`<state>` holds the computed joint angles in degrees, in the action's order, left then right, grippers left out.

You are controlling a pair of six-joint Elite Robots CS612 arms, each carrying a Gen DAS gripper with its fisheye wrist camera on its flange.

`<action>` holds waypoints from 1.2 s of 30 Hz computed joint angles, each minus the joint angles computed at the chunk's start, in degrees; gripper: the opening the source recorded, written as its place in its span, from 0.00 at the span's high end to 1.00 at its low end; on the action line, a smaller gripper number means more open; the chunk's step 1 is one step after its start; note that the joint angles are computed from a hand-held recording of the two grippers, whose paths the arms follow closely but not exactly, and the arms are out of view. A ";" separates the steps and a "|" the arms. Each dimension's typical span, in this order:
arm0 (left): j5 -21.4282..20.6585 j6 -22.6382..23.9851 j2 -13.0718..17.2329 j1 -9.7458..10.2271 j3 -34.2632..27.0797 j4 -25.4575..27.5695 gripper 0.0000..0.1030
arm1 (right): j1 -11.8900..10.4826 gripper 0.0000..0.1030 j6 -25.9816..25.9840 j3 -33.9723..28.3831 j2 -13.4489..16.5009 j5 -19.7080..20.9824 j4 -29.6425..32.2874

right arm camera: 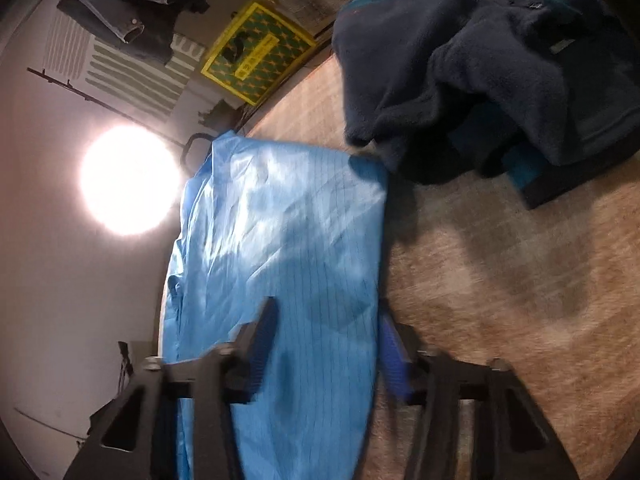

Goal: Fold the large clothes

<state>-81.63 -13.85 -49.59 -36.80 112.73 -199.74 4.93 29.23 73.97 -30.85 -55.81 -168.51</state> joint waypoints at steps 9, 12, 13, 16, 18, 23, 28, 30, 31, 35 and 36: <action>-4.57 -4.06 0.04 1.83 1.29 -4.26 0.92 | 2.72 1.00 -1.44 -1.58 -2.04 -10.39 3.59; -6.13 -5.68 -0.14 2.79 1.73 -6.31 0.92 | 3.35 1.00 -1.10 -1.77 -2.93 -11.80 3.09; -6.54 -6.39 -0.17 3.12 1.95 -7.00 0.92 | 3.65 1.00 -1.29 -1.81 -3.23 -12.29 2.97; -8.02 -9.59 -0.15 4.38 2.77 -9.18 0.93 | 4.50 1.00 -2.45 -2.42 -3.73 -12.49 3.27; -8.62 -11.25 -0.08 5.19 3.33 -10.12 0.93 | 5.07 1.00 -3.55 -3.20 -3.89 -12.78 4.15; -7.08 -12.34 -0.17 5.89 4.50 -10.98 0.93 | 6.07 0.97 -9.78 -4.35 -4.29 -13.18 6.30; -6.33 -10.53 0.35 5.09 3.77 -9.18 0.93 | 4.32 0.46 -7.06 -1.53 -5.10 -16.11 3.19; -6.69 -8.91 0.98 4.17 2.54 -7.71 0.93 | 2.71 0.46 -3.36 -0.22 -4.86 -13.80 2.55; -6.25 -6.83 1.34 3.44 1.81 -6.50 0.93 | 2.20 0.46 -2.06 0.23 -4.76 -13.40 2.43; -3.67 -1.13 2.71 1.00 -0.29 -1.18 0.93 | -0.05 0.45 0.13 1.89 -4.15 -8.36 1.37; -3.57 -1.15 2.99 0.89 -0.61 -0.35 0.93 | -0.47 0.45 -0.89 2.33 -4.27 -7.66 1.23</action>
<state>-85.20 -15.00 -46.59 -35.91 112.12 -200.09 4.45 28.33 76.30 -35.12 -63.48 -167.28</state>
